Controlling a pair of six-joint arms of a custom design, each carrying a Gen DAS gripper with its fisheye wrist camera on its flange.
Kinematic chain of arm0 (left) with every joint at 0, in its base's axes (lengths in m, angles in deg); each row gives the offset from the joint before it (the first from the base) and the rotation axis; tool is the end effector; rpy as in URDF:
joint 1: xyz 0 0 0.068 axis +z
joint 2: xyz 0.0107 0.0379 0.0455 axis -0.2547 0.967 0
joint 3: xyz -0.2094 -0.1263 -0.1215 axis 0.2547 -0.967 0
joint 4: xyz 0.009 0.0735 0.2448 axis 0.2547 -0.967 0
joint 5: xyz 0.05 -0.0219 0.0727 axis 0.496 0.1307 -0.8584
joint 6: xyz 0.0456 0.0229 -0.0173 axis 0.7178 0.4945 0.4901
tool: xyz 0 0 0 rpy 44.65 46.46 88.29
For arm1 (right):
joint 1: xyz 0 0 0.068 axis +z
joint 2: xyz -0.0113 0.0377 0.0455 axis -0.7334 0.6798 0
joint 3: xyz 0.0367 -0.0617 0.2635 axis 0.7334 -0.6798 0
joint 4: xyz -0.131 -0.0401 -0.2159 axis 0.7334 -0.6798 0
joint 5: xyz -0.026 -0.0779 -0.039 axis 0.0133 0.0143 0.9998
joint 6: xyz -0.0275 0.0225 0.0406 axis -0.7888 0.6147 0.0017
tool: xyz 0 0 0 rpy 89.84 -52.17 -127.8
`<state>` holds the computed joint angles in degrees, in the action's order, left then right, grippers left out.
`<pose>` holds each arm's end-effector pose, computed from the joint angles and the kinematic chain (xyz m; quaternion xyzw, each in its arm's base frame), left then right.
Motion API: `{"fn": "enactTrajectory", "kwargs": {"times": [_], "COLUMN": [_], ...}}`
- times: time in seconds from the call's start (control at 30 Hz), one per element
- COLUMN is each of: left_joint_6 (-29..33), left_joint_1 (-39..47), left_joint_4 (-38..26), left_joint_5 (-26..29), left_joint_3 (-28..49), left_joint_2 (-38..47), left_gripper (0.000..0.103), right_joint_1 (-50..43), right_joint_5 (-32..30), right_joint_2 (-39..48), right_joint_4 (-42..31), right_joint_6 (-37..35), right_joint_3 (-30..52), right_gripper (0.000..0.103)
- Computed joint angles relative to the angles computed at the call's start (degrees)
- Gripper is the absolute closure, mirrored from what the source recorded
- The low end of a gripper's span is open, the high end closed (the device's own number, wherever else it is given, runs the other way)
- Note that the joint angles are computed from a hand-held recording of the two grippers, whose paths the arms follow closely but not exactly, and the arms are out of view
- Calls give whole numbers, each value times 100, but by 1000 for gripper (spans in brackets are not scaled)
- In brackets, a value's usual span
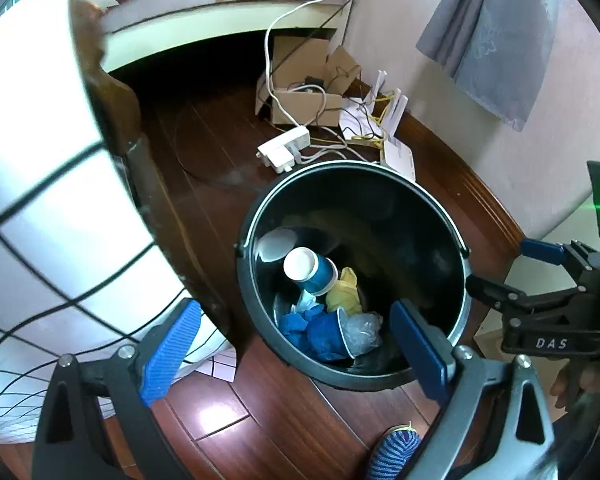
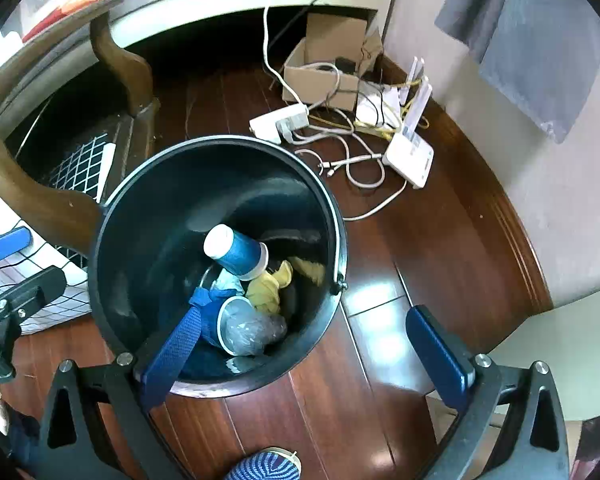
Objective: Collect trash
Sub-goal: 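Open both tools to drop the paper cups into the bin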
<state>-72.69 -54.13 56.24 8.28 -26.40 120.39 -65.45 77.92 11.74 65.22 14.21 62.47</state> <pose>0.1582 -0.1227 0.0633 0.0673 0.9602 -0.0844 0.2577 0.1834 -0.0559 0.0480 -0.0683 0.9724 -0.0218 0.2220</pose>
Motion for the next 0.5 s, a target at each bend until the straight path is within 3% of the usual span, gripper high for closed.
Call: {"fn": "enactTrajectory", "kwargs": {"times": [0.3, 0.5], "left_joint_6": [-252, -516], "left_joint_1": [-295, -735], "left_joint_4": [-1194, -3163], "left_joint_5": [-379, -944], "left_joint_3": [-227, -304], "left_joint_2": [-1620, -3823], "left_gripper": [7, 6], "right_joint_1": [218, 466], "right_joint_5": [-96, -184], "right_joint_2": [-2118, -3851], "right_joint_4": [-1353, -2745], "right_joint_6": [122, 405], "right_joint_3": [-357, -253], "right_gripper": [0, 0]}}
